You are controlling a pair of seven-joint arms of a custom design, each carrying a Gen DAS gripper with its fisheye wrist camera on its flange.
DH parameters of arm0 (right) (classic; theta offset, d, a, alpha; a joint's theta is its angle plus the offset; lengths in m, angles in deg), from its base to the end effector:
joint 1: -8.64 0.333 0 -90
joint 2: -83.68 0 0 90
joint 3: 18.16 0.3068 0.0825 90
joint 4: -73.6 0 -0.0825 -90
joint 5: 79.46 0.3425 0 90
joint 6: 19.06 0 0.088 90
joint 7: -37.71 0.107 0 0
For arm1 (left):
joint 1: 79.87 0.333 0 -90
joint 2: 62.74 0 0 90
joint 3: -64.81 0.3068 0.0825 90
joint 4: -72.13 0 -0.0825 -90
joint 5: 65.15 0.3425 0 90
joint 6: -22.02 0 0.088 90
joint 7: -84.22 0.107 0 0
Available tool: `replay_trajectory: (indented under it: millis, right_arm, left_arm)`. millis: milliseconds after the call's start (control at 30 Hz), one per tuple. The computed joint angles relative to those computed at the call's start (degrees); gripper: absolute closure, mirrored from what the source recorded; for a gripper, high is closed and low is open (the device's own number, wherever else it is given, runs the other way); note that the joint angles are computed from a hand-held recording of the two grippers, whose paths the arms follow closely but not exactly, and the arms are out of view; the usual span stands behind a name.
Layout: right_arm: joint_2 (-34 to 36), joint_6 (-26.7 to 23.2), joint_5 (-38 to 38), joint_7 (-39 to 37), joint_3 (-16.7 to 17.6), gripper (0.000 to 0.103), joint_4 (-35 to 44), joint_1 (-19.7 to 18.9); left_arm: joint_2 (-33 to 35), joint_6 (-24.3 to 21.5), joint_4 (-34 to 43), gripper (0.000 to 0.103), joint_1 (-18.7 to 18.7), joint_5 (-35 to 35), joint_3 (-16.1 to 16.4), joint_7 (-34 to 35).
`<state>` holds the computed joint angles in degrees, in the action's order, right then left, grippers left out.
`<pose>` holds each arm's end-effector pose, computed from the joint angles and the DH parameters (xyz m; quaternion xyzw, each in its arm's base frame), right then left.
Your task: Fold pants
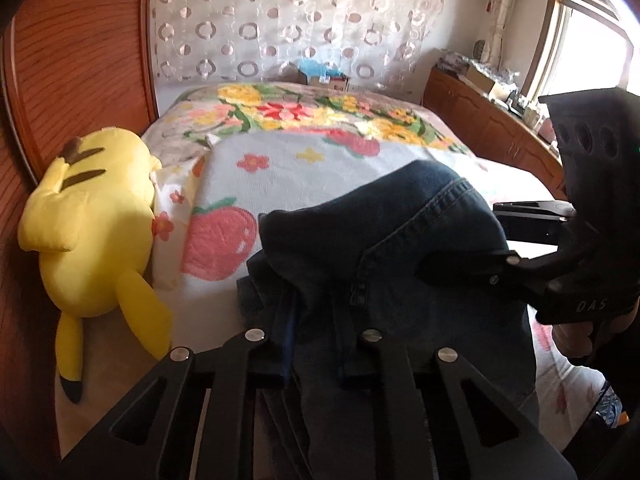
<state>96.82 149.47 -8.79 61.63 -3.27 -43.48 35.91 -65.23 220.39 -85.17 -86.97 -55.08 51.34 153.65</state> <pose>0.4696 0.3326 0.3928 -0.8297 0.3800 -0.0420 0.4067 0.3911 -0.1687 0.3499 -0.5910 0.7174 -0.3315 0.1615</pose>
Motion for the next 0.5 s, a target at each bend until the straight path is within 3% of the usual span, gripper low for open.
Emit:
replay_trajectory:
  millis: [167,333,500]
  right_arm:
    - [-2.5,-1.6,2.0,-3.8,0.5,0.069,0.7,0.4]
    - [-3.2,-4.4,1.4,-5.5,0.0,0.070,4.7,1.2]
    - [-0.3,-5.5,3.1,-10.0,0.0,0.070,11.1,0.7]
  left_arm:
    - [-8.1,2.0,-4.4,0.088,2.7,-1.9,-1.6,-0.9]
    - [-16.1,2.9,-6.2,0.088,9.5,-2.0,-5.2,-2.3]
    - [-17.2,2.1,-2.7,0.088,18.6,-2.0,-11.2,-2.0]
